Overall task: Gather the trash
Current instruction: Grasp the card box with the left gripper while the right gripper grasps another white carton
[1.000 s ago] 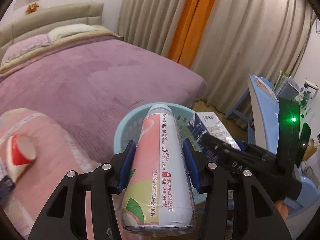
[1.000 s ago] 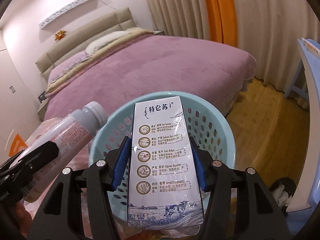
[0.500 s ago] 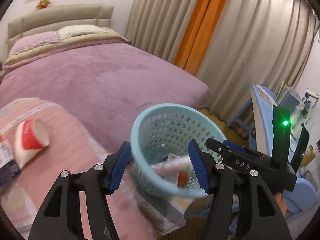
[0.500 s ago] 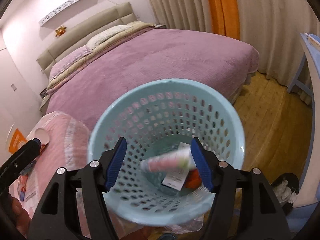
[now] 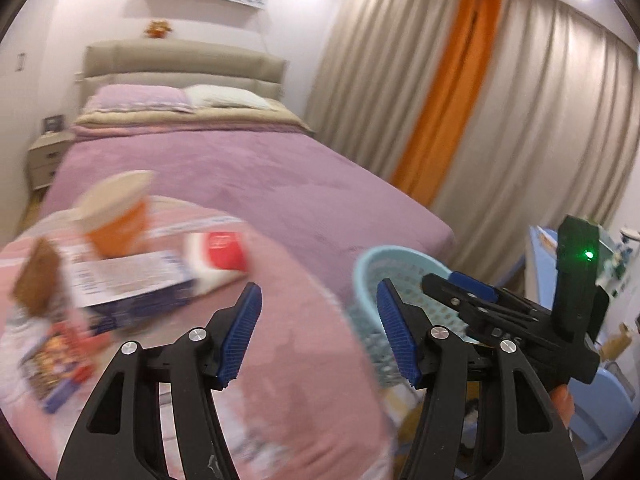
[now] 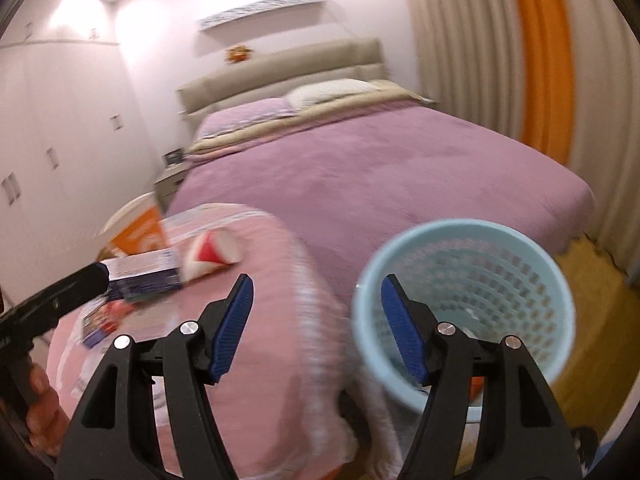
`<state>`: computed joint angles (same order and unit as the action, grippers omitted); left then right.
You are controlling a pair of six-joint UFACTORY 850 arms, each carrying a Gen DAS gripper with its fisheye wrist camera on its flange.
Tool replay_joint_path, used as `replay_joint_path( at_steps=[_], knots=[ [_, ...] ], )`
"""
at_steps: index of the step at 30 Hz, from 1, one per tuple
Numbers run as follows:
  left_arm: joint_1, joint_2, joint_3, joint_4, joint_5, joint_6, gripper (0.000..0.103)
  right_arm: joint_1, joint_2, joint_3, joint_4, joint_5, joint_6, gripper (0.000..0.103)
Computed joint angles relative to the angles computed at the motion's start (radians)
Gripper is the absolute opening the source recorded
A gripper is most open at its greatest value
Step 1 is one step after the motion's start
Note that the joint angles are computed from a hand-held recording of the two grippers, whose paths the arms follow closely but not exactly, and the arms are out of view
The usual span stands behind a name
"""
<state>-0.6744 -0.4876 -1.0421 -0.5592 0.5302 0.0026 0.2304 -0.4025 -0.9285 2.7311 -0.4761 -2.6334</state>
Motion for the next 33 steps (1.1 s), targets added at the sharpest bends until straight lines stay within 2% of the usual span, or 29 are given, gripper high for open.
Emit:
replay_joint_path(
  at_steps=[3,7,13,17,18,20,24,28,33],
  knots=[
    [0.014,0.054,0.080,-0.114,0.041,0.077,0.058,0.053,-0.011,-0.014,0.014,0.006,-0.047,0.063],
    [0.039,0.106,0.170,-0.240,0.084,0.153,0.071,0.092,-0.047,-0.062,-0.050,0.032,0.003,0.063],
    [0.137,0.137,0.243,-0.310,0.064,0.197,0.071,0.128,-0.131,-0.186,-0.182,0.102,0.137,0.063],
    [0.200,0.129,0.265,-0.298,0.039,0.200,0.071,0.152,-0.177,-0.263,-0.229,0.144,0.176,0.063],
    [0.218,0.125,0.268,-0.281,0.028,0.191,0.071,0.159,-0.184,-0.278,-0.288,0.139,0.229,0.063],
    [0.257,0.105,0.254,-0.209,-0.023,0.151,0.074,0.171,-0.188,-0.289,-0.320,0.136,0.248,0.063],
    [0.294,0.063,0.221,-0.116,-0.088,0.114,0.074,0.213,-0.201,-0.311,-0.349,0.144,0.243,0.063],
    [0.309,0.046,0.207,-0.033,-0.157,0.103,0.078,0.235,-0.215,-0.348,-0.499,0.151,0.409,0.063],
    [0.282,0.041,0.226,-0.068,-0.124,0.161,0.079,0.281,-0.240,-0.422,-0.672,0.180,0.640,0.066]
  ],
)
